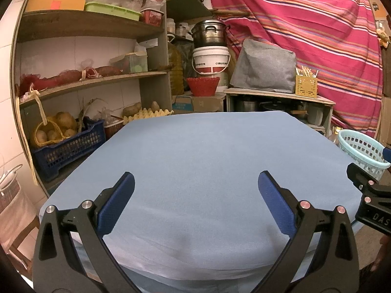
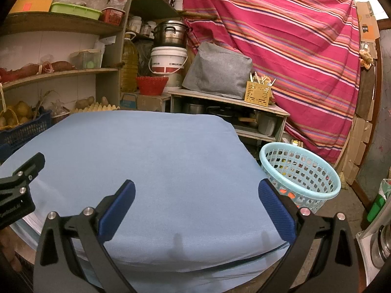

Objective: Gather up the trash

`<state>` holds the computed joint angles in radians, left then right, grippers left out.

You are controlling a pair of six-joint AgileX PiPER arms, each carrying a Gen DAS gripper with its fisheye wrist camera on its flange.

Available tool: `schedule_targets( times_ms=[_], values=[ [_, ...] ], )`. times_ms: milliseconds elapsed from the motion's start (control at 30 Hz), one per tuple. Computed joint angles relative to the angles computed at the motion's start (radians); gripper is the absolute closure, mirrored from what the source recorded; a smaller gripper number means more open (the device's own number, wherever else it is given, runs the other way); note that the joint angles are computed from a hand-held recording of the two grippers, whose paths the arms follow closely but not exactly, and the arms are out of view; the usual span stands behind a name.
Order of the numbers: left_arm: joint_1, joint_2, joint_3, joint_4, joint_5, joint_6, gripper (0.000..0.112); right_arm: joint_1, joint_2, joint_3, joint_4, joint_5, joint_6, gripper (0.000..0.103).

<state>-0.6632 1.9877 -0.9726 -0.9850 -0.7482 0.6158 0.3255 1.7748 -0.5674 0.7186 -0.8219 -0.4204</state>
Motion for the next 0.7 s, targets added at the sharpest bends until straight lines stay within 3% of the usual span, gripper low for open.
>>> schedule_targets(
  times_ms=[700],
  values=[
    [-0.003, -0.001, 0.003, -0.001, -0.003, -0.001, 0.015, -0.013, 0.006, 0.003, -0.02, 0.001, 0.014, 0.005]
  ],
)
